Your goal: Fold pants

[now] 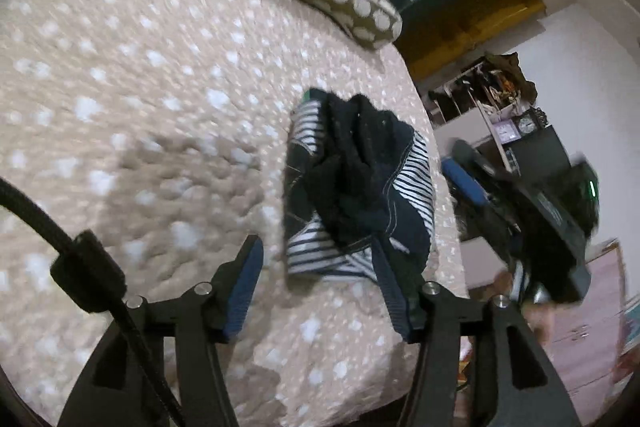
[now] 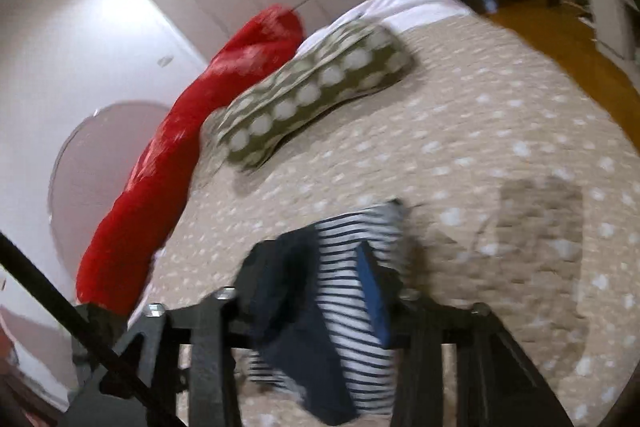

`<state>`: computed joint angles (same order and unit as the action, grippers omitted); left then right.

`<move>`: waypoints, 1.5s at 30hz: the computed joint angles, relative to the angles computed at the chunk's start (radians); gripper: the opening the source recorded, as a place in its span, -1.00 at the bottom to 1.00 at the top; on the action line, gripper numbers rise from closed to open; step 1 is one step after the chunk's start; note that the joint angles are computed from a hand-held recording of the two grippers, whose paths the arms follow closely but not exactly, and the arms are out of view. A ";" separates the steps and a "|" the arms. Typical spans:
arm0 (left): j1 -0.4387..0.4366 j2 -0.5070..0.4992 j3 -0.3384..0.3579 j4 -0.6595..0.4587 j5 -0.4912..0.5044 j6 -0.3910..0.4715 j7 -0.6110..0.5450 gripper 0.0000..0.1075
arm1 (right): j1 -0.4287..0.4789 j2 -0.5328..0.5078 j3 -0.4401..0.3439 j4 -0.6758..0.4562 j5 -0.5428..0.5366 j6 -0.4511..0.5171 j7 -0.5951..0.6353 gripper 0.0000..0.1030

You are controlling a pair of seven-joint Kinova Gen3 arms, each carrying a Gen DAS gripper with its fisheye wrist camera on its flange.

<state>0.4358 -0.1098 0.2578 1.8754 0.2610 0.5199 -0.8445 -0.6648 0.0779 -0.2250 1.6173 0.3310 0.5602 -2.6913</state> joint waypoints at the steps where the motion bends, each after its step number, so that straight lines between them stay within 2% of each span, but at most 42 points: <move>1: -0.041 -0.023 0.046 0.004 -0.041 0.012 0.030 0.07 | 0.012 0.031 -0.015 -0.032 -0.032 0.016 0.040 -0.42; 5: -0.216 -0.117 0.232 -0.002 -0.203 0.087 0.167 0.20 | 0.161 0.183 -0.162 -0.118 -0.188 0.018 0.162 -0.42; 7: -0.277 -0.168 0.302 -0.001 -0.285 0.119 0.245 0.32 | 0.176 0.219 -0.163 -0.118 -0.237 -0.006 0.188 -0.42; 8: -0.280 -0.182 0.311 0.002 -0.318 0.125 0.279 0.34 | 0.156 0.213 -0.139 -0.115 -0.241 -0.013 0.197 -0.42; 10: -0.242 -0.213 0.285 0.019 -0.365 0.129 0.328 0.36 | 0.112 0.174 -0.092 -0.085 -0.247 -0.036 0.211 -0.42; 12: -0.190 -0.215 0.263 0.018 -0.445 0.149 0.406 0.36 | 0.034 0.124 -0.024 -0.046 -0.198 -0.064 0.172 -0.42; 14: -0.193 -0.227 0.279 0.019 -0.479 0.166 0.446 0.36 | -0.045 0.095 0.032 -0.030 -0.146 -0.060 0.135 -0.42; 16: -0.229 -0.229 0.321 0.006 -0.491 0.180 0.470 0.36 | -0.063 0.091 0.029 -0.032 -0.139 -0.067 0.155 -0.42; 20: -0.261 -0.226 0.373 -0.022 -0.512 0.223 0.498 0.36 | -0.013 0.178 -0.074 -0.111 -0.141 0.003 0.184 -0.37; 22: -0.285 -0.234 0.417 -0.044 -0.539 0.271 0.524 0.36 | -0.031 0.205 -0.055 -0.120 -0.143 0.001 0.190 -0.37; 24: -0.295 -0.242 0.450 -0.065 -0.573 0.321 0.545 0.38 | 0.002 0.167 -0.069 -0.069 -0.187 -0.064 0.199 -0.37; 26: -0.321 -0.244 0.493 -0.085 -0.602 0.367 0.566 0.41 | 0.086 0.102 -0.137 0.008 -0.226 -0.145 0.198 -0.35; 28: -0.374 -0.256 0.547 -0.104 -0.611 0.400 0.571 0.42 | 0.114 0.016 -0.153 0.101 -0.208 -0.206 0.165 -0.30; 31: -0.413 -0.258 0.591 -0.121 -0.617 0.403 0.579 0.42 | 0.153 -0.081 -0.173 0.239 -0.265 -0.293 0.158 -0.20; 32: -0.423 -0.258 0.602 -0.126 -0.615 0.398 0.578 0.42 | 0.155 -0.095 -0.166 0.274 -0.306 -0.305 0.171 -0.09; 33: -0.430 -0.259 0.609 -0.130 -0.610 0.395 0.575 0.42 | 0.162 -0.103 -0.167 0.307 -0.346 -0.301 0.180 -0.06; 36: -0.482 -0.268 0.671 -0.165 -0.613 0.419 0.562 0.42 | 0.271 -0.144 -0.266 0.404 -0.407 -0.374 0.142 -0.06; 38: -0.550 -0.295 0.732 -0.194 -0.620 0.453 0.554 0.47 | 0.362 -0.203 -0.359 0.447 -0.375 -0.392 0.061 -0.03; 42: -0.724 -0.401 0.851 -0.268 -0.634 0.552 0.555 0.64 | 0.527 -0.289 -0.544 0.417 -0.212 -0.292 -0.094 0.03; 45: -0.804 -0.453 0.891 -0.328 -0.631 0.632 0.539 0.72 | 0.598 -0.348 -0.641 0.389 -0.092 -0.204 -0.211 0.08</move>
<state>-0.3683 -0.5626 1.1486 1.5469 -0.3704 1.1517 -0.3058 -0.0673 -0.2698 -0.8659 2.0058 0.2393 0.3564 -2.9019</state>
